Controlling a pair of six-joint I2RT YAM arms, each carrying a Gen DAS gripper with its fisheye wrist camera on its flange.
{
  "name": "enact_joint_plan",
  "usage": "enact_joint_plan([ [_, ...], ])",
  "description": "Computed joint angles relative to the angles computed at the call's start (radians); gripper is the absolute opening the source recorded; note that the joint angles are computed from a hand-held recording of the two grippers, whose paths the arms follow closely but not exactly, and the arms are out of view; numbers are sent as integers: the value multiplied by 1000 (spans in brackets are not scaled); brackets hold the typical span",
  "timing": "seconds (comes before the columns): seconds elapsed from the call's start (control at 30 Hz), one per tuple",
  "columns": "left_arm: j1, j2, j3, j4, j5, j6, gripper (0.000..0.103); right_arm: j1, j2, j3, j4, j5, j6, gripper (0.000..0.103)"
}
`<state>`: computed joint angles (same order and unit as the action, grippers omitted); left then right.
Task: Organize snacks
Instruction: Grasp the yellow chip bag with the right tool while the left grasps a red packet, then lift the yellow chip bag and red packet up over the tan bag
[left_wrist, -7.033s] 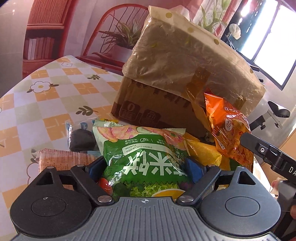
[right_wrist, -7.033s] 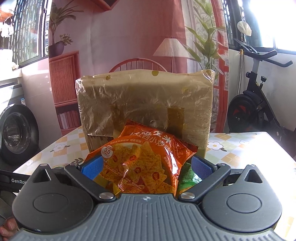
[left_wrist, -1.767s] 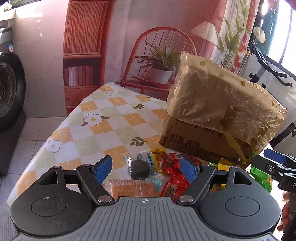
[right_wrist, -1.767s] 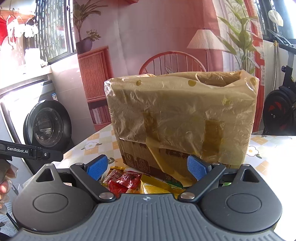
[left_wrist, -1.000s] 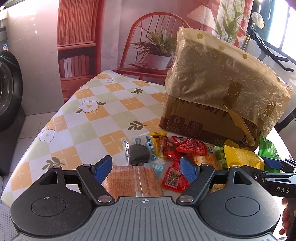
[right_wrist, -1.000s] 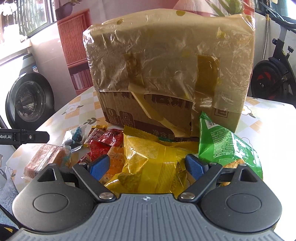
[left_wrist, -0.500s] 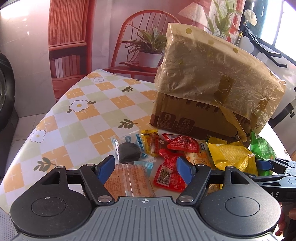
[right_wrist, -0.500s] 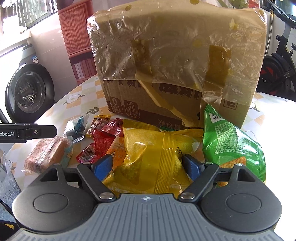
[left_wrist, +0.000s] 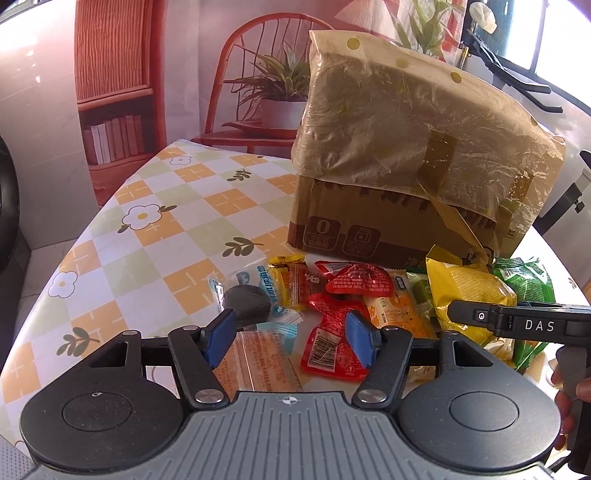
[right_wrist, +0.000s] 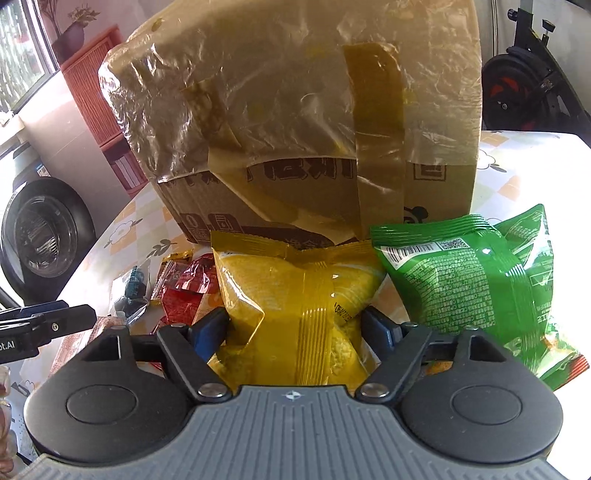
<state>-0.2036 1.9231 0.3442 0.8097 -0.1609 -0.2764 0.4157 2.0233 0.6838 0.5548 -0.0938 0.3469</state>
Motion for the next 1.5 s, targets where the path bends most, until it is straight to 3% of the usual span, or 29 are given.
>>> enact_joint_plan([
  [0.23,-15,126,122,-10,77,106,52,-21,-38,-75,83,-34,-30,73],
  [0.53,-16,283,297,-98,107,149,52,-33,-25,-80,113,-50,-23,73],
  [0.8,-29,347,364,-134,58,159,56,-44,-10,-70,113,-75,-27,73],
  [0.9,-45,359,380,-140,29,157,62,-48,-7,-69,113,-82,-27,73],
  [1.03,-54,354,363,-117,12,142,64,-47,-4,-66,111,-84,-23,73],
  [1.07,-54,356,359,-105,10,139,62,-48,-4,-66,111,-84,-23,73],
  [1.1,-55,355,347,-86,5,136,51,-48,-5,-66,111,-85,-23,73],
  [1.5,-64,201,142,52,18,97,50,-36,-36,-99,136,-89,-28,73],
])
